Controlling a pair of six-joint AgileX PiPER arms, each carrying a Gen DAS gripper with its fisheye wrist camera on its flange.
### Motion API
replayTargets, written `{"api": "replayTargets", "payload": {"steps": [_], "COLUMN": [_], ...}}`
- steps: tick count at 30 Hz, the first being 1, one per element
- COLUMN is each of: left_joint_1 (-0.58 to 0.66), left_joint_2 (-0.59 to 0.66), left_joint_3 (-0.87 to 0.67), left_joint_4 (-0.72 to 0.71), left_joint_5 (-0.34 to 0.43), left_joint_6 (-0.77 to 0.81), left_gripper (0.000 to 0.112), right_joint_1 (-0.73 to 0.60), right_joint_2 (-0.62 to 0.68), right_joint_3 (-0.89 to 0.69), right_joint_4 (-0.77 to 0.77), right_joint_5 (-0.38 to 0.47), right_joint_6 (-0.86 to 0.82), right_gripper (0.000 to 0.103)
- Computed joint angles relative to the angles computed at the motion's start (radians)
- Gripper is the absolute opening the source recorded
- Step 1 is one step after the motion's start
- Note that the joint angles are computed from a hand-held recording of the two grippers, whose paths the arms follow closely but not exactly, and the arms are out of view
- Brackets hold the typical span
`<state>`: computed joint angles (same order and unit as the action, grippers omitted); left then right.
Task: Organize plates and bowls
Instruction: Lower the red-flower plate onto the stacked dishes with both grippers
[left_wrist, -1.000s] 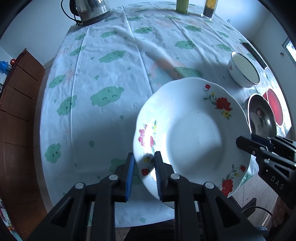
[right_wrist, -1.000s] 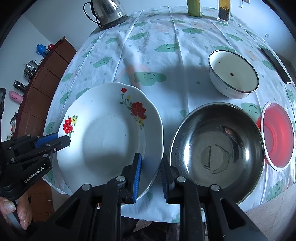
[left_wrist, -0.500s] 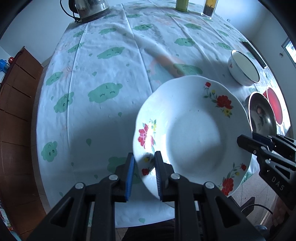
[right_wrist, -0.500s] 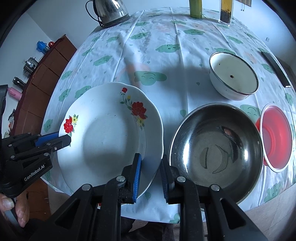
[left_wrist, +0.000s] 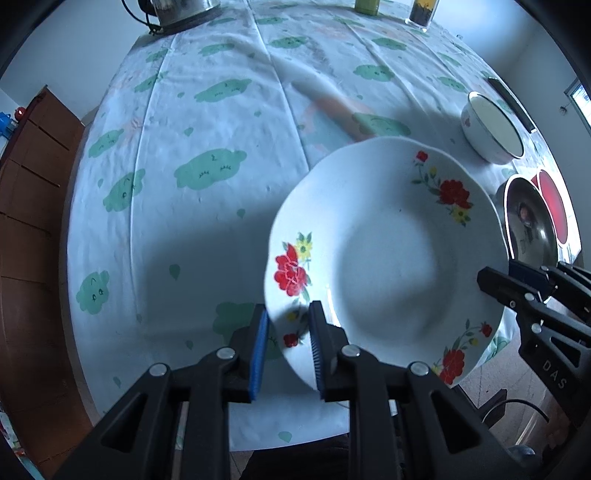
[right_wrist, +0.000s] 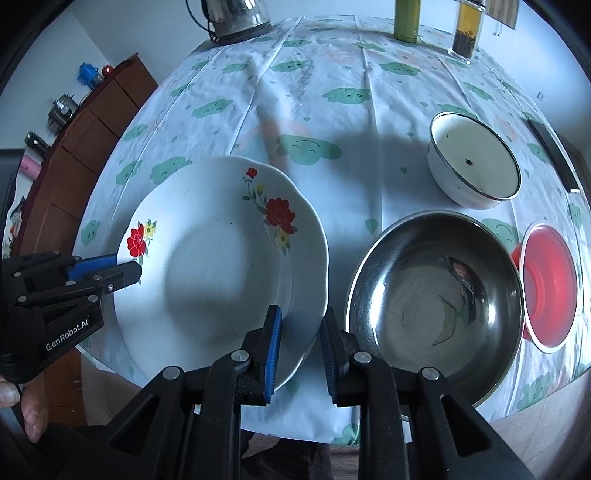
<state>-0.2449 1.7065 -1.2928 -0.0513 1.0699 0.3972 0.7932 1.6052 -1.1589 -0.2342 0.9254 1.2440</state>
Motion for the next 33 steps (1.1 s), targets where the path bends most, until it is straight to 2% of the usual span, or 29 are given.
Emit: {"api": "replayTargets", "payload": {"steps": [13,33], "left_joint_1": [0.018,0.031], "left_joint_2": [0.022,0.017], "left_joint_3": [-0.013,-0.008], "left_joint_4": [-0.026,-0.038], "left_joint_5": [0.017,0.014], "left_joint_6": [0.018,0.030], "left_gripper": [0.020,0.020], "right_joint_1": [0.016,0.024], "right_joint_2": [0.035,0.072], "right_joint_3": [-0.044,-0.081], "right_joint_4": [-0.027,-0.037], "right_joint_5": [0.055,0.077], "right_joint_6": [-0.027,-0.041], "right_gripper": [0.024,0.029]}}
